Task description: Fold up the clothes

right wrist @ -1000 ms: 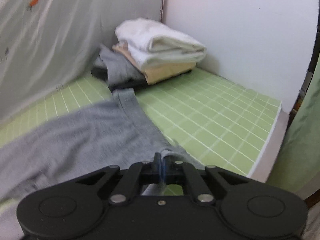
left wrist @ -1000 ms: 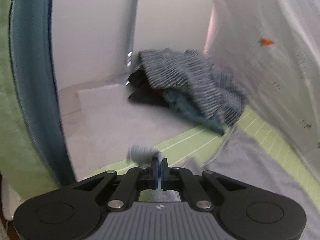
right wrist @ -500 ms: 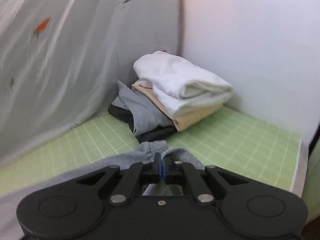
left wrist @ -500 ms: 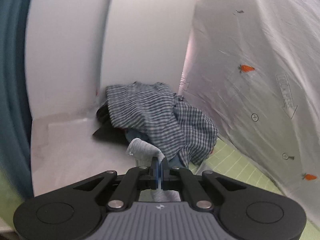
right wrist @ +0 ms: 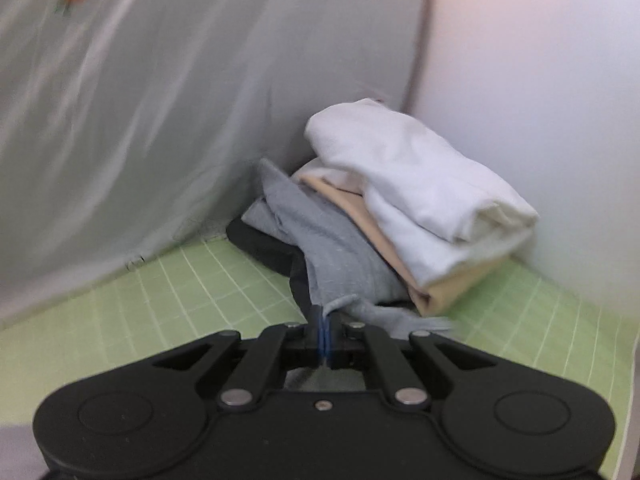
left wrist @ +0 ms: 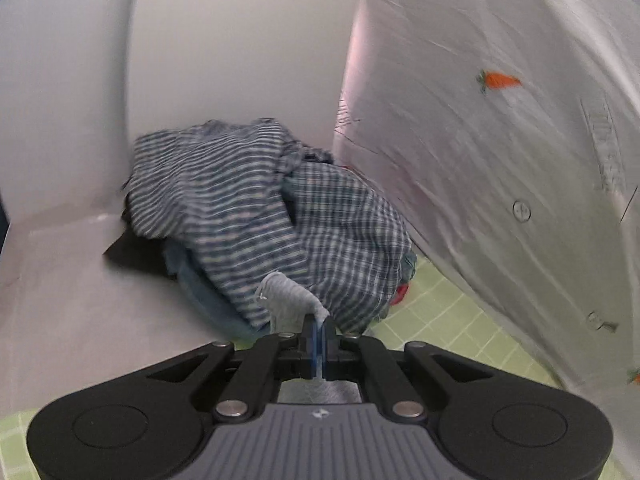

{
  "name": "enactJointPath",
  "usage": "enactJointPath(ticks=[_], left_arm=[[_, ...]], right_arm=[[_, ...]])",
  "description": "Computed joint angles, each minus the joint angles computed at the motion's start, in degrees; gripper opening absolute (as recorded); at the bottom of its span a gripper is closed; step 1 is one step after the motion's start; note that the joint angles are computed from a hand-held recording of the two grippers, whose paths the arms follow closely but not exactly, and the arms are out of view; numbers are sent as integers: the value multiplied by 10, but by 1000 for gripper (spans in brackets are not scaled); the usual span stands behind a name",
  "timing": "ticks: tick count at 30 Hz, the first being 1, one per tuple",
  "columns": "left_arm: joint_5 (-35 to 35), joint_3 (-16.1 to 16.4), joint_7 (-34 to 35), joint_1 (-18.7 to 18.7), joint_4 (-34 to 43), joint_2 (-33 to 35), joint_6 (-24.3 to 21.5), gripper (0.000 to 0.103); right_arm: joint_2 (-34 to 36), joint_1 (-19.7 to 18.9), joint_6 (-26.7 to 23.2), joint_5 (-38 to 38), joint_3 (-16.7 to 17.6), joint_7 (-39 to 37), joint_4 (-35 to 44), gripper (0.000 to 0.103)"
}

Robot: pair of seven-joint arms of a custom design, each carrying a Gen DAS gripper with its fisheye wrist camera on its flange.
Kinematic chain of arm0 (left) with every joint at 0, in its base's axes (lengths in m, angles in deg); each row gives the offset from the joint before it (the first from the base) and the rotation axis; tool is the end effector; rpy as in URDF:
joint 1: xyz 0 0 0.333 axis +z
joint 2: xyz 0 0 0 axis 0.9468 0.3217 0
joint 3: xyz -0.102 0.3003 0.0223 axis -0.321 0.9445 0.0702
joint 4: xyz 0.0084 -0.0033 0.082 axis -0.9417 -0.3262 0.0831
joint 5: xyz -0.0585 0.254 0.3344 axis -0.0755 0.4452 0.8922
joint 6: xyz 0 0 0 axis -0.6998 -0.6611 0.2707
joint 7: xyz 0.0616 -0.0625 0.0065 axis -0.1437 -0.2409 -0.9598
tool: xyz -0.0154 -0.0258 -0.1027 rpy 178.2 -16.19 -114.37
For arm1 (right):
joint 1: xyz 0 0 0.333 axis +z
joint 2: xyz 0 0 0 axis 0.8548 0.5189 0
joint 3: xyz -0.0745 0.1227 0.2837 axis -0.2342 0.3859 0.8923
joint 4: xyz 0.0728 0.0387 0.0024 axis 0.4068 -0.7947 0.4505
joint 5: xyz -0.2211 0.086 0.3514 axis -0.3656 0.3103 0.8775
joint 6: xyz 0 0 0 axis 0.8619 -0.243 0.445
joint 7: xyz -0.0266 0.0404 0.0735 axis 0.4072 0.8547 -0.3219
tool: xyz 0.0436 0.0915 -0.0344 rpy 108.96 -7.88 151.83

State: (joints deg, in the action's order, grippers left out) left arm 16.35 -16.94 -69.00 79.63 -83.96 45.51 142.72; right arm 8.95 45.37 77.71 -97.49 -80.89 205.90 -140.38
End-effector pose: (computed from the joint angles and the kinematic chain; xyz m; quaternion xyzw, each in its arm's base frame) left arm 0.4065 -0.0118 0.5554 -0.8900 0.1652 -0.1668 0.3909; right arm 0.5257 -0.0352 0.5354 -0.4732 0.7451 -0.4209 0.2090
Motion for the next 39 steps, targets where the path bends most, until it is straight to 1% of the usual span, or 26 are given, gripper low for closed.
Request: enactJointPath(ticks=[2, 5, 6, 12, 16, 17, 18, 19, 20, 21, 22, 23, 24, 25, 26, 27, 29, 31, 33, 35, 37, 38, 39], left_arm=[[2, 6, -1, 5, 11, 34, 16, 2], [16, 10, -2, 10, 25, 64, 46, 2], [21, 10, 0, 12, 31, 73, 54, 2], [24, 26, -20, 27, 62, 122, 106, 2], [43, 25, -34, 36, 86, 170, 126, 2], [40, 29, -29, 34, 92, 182, 128, 3], [28, 36, -14, 29, 97, 193, 128, 8], [15, 42, 1, 23, 103, 204, 128, 12], [4, 45, 16, 19, 108, 210, 123, 28], [1, 43, 25, 14, 110, 209, 114, 48], [3, 39, 29, 11, 106, 203, 111, 57], [4, 37, 35, 5, 99, 193, 114, 70], [-1, 36, 46, -3, 90, 182, 120, 71], [-11, 36, 62, -13, 83, 173, 125, 71], [-31, 38, 92, -27, 77, 168, 131, 71], [-54, 41, 131, -45, 74, 166, 136, 71], [-101, 43, 215, -81, 71, 173, 144, 72], [-138, 39, 291, -112, 76, 194, 154, 72], [-171, 34, 357, -137, 87, 222, 170, 73], [-179, 24, 388, -145, 100, 250, 192, 74], [-165, 12, 399, -144, 120, 282, 203, 78], [-154, 8, 401, -143, 132, 299, 206, 84], [-141, 5, 400, -143, 143, 313, 211, 88]], right_arm=[[40, 7, -17, 7, 0, -18, 25, 1], [71, 30, -13, 8, -11, -20, 46, 1], [78, 36, -17, -4, -13, -19, 52, 1], [131, 71, -18, -31, -42, 29, 109, 1], [159, 92, -22, -56, -64, 53, 135, 1], [167, 96, -19, -57, -69, 55, 141, 1], [173, 103, -23, -33, -74, 29, 144, 1], [179, 108, -27, -8, -78, 3, 148, 4], [185, 114, -33, 16, -81, -22, 152, 19], [182, 121, -48, 22, -81, -39, 152, 33], [173, 129, -56, -9, -81, -24, 145, 63], [161, 134, -52, -41, -78, -13, 133, 86], [147, 138, -45, -46, -75, -25, 118, 92], [133, 133, -38, -45, -61, -44, 104, 93], [119, 147, -18, -2, -68, -85, 83, 93], [106, 155, 0, 51, -65, -136, 62, 94], [81, 178, 26, 175, -64, -251, 22, 95], [69, 206, 35, 265, -60, -326, -5, 96], [72, 229, 41, 327, -51, -384, -14, 96], [86, 243, 48, 372, -40, -429, -8, 96], [110, 258, 56, 432, -34, -489, 8, 98], [125, 260, 55, 455, -29, -513, 20, 100], [140, 261, 60, 470, -25, -526, 32, 101]])
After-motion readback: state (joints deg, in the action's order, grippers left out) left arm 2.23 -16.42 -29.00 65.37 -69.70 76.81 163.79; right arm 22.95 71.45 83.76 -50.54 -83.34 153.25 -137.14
